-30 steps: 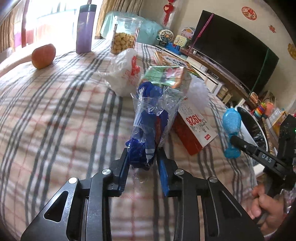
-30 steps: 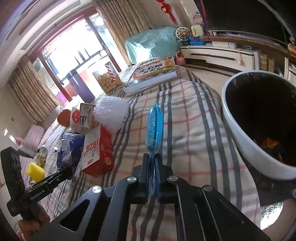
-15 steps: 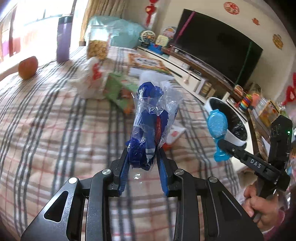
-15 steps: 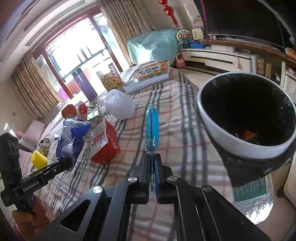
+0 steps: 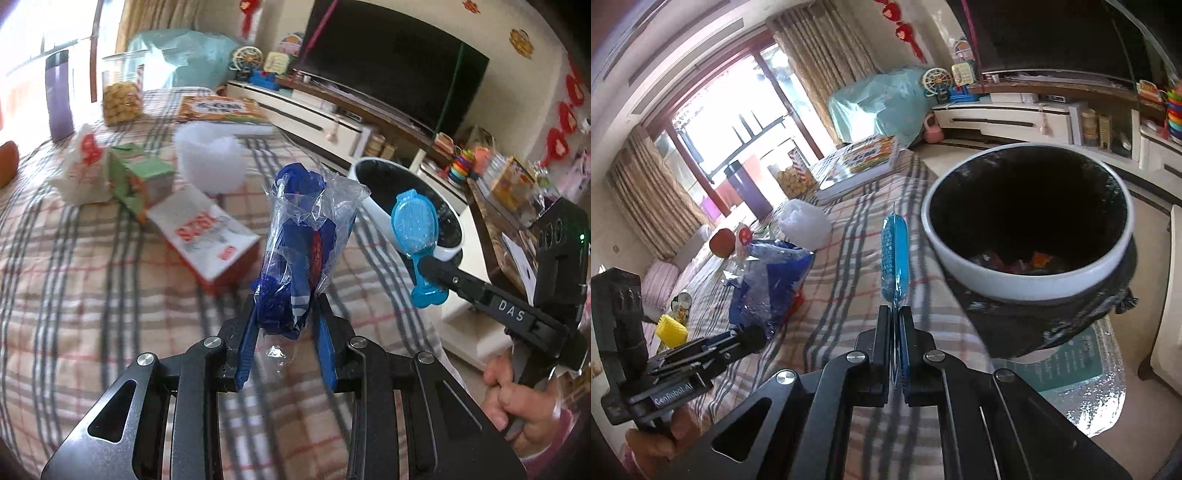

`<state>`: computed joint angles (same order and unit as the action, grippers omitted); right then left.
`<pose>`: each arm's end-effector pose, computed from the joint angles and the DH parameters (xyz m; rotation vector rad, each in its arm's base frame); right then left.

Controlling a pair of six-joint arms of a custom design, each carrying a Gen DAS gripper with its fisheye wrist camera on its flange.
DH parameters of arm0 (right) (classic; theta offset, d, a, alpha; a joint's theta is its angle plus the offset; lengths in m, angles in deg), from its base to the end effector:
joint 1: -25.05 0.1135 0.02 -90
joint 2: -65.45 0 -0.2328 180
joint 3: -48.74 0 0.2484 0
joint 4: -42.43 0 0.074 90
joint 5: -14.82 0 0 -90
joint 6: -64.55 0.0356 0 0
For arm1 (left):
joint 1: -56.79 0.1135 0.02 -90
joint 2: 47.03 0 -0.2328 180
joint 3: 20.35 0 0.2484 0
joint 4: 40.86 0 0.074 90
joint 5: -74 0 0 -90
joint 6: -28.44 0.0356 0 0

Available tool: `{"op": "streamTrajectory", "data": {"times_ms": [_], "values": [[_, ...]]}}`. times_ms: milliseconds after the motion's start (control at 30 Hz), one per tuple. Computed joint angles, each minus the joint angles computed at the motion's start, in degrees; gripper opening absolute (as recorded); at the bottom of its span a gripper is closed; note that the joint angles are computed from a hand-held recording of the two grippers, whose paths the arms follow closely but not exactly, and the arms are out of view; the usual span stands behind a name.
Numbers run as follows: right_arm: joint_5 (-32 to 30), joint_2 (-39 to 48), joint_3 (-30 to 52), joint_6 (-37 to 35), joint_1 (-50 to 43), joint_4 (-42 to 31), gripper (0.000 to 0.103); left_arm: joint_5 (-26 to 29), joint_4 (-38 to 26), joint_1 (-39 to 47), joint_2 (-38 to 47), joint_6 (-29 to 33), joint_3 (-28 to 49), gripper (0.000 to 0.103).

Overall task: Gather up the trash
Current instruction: 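Carry the plastic bag and blue brush over the trash bin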

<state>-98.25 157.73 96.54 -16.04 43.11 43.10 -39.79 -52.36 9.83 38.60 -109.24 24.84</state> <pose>0.2652 0.1012 0.0982 -0.3824 2.3355 0.7061 0.1859 -0.1780 0.1006 -0.1883 2.3841 -0.2642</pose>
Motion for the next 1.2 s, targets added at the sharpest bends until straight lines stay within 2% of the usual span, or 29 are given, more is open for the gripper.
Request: {"op": "streamTrajectory", "data": {"times_ms": [533,1200], "values": [[-5.07,-2.03,-0.10,-3.29,-11.14,-2.33,0.004,2.79,-2.75,-0.83,13.47,5.19,16.39,0.028],[-8.15,4.35,9.55,-5.12,-18.48,-5.98,0.004,6.59,-10.46,1.75,27.46,13.08,38.76,0.028]]}}
